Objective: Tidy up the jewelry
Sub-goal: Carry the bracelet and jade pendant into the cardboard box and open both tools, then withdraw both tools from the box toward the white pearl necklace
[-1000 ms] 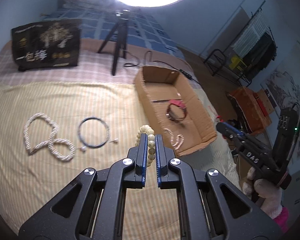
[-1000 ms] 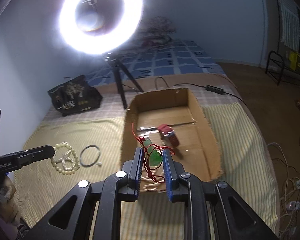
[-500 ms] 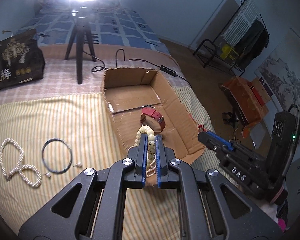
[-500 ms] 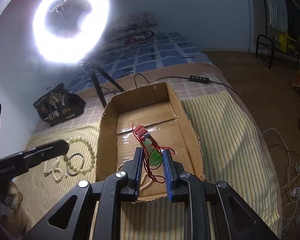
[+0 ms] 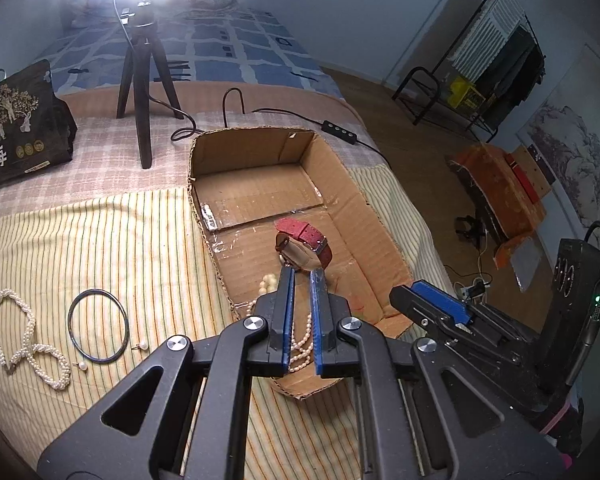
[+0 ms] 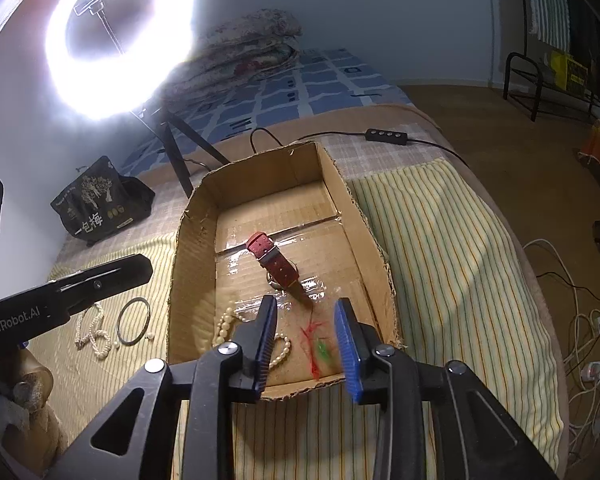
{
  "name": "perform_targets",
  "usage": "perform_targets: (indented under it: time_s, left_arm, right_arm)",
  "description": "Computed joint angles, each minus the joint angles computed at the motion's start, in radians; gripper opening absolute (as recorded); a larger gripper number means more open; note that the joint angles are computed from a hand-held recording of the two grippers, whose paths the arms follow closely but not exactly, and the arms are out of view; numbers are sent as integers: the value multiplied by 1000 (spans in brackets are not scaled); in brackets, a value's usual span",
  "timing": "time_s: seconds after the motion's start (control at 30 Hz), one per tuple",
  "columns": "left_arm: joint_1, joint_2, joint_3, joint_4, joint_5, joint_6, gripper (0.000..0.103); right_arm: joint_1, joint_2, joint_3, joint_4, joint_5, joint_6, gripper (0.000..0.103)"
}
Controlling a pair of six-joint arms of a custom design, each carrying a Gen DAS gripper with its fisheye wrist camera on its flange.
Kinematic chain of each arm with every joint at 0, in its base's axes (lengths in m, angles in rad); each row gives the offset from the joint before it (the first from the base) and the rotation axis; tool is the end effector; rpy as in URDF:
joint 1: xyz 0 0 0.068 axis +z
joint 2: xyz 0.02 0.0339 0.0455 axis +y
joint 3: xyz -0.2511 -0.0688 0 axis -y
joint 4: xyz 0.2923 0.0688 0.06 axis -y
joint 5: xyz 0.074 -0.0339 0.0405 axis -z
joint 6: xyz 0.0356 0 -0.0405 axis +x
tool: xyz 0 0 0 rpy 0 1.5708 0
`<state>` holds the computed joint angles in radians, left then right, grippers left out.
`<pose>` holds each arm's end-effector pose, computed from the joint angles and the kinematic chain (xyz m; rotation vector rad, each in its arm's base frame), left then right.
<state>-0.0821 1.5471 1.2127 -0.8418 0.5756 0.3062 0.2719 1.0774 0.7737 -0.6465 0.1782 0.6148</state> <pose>0.3470 -0.0480 0.2294 0.6534 2.5248 -0.7076 0.2534 0.0641 0.2158 0.4979 2.4549 0.1424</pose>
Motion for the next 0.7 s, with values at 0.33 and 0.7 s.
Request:
perform_targets:
  time_s: [0.33,0.7]
  left_arm:
    - [51,-18,2,-14,-4,34,5]
    - [180,-13,52,-65,10,105,5]
  right_arm:
    - [26,15,24,-6,26,6,38]
    - [103,54,90,-4,70,18,40]
